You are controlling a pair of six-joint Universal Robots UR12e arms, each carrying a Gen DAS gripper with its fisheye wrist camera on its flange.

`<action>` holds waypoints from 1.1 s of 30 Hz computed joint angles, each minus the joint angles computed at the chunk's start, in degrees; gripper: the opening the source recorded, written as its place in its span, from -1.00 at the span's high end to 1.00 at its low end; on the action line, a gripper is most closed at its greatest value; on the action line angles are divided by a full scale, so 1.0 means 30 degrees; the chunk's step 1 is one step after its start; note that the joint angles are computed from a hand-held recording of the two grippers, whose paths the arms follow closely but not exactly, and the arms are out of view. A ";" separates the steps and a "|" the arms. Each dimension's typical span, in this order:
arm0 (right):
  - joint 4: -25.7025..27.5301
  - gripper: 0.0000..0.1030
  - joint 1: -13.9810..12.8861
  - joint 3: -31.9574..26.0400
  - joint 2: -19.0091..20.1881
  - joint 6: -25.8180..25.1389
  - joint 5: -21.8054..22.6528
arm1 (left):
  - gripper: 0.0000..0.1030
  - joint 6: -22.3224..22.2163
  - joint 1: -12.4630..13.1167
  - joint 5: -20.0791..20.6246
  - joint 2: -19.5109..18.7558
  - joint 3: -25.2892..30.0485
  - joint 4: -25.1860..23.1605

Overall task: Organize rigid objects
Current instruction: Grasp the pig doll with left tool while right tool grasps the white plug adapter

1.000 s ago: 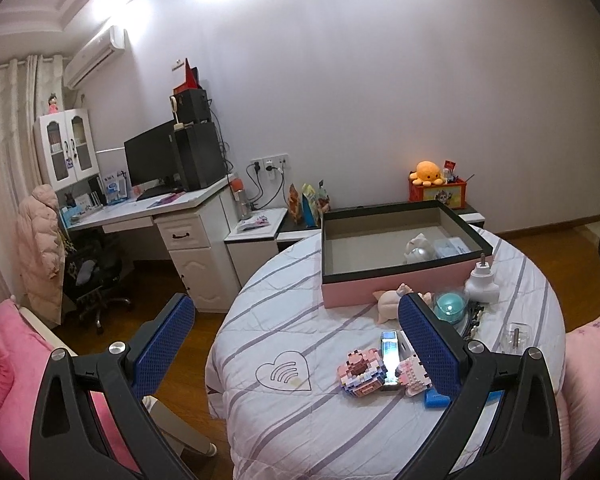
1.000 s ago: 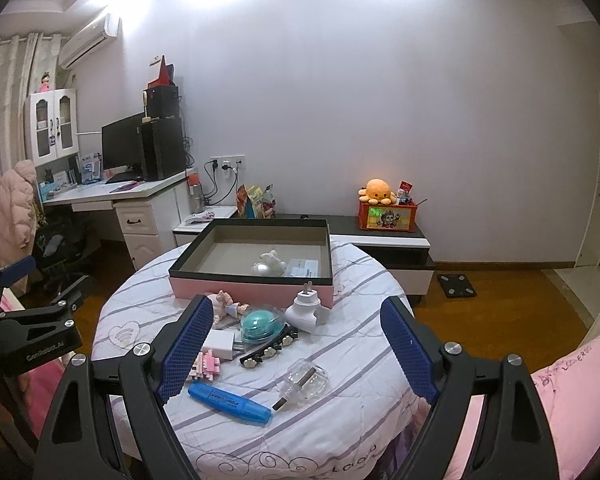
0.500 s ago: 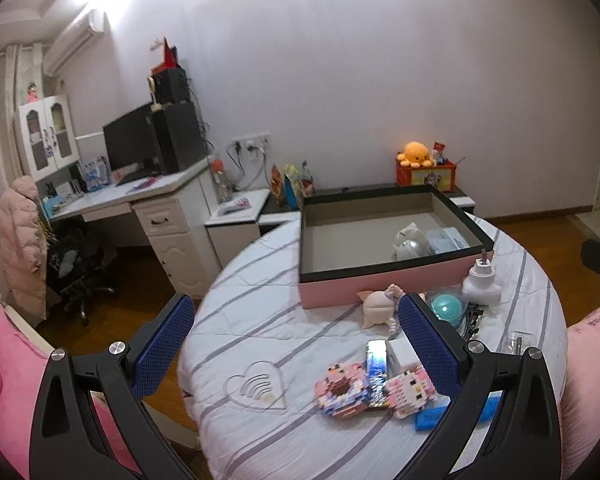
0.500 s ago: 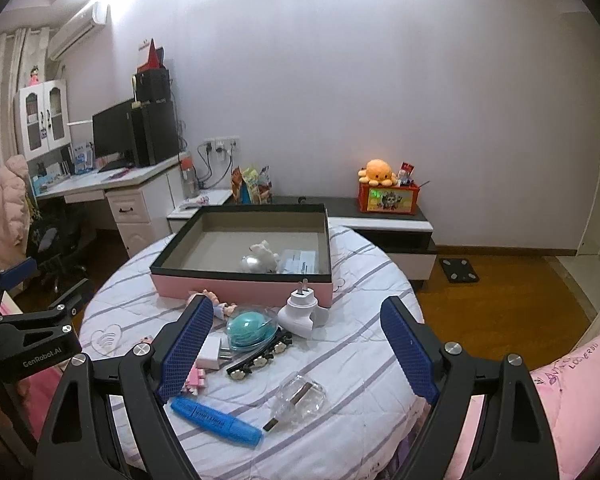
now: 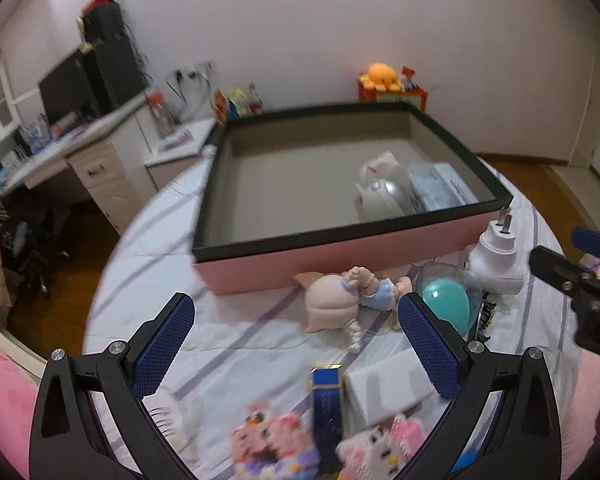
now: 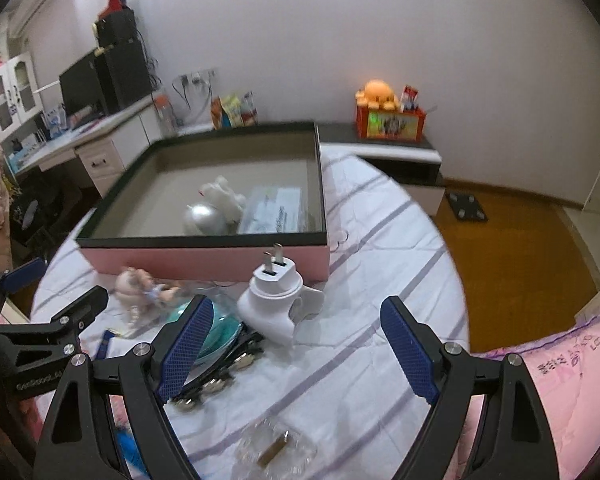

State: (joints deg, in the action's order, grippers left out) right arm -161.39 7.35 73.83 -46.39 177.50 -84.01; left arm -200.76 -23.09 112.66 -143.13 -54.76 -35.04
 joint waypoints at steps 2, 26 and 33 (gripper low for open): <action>0.0998 -0.69 -0.0012 -0.0731 0.0443 0.0060 0.0048 | -1.00 -0.0145 0.0169 -0.0782 -0.0334 0.0600 -0.0764; 0.3367 -0.18 -0.0215 -0.2814 0.2043 -0.0039 0.1878 | -0.20 0.0648 0.1290 -0.8575 -0.1296 0.1562 -0.0267; 0.3412 -0.18 -0.0227 -0.2752 0.1954 -0.0016 0.1862 | -0.20 0.0677 0.1204 -0.8235 -0.1059 0.1228 -0.0114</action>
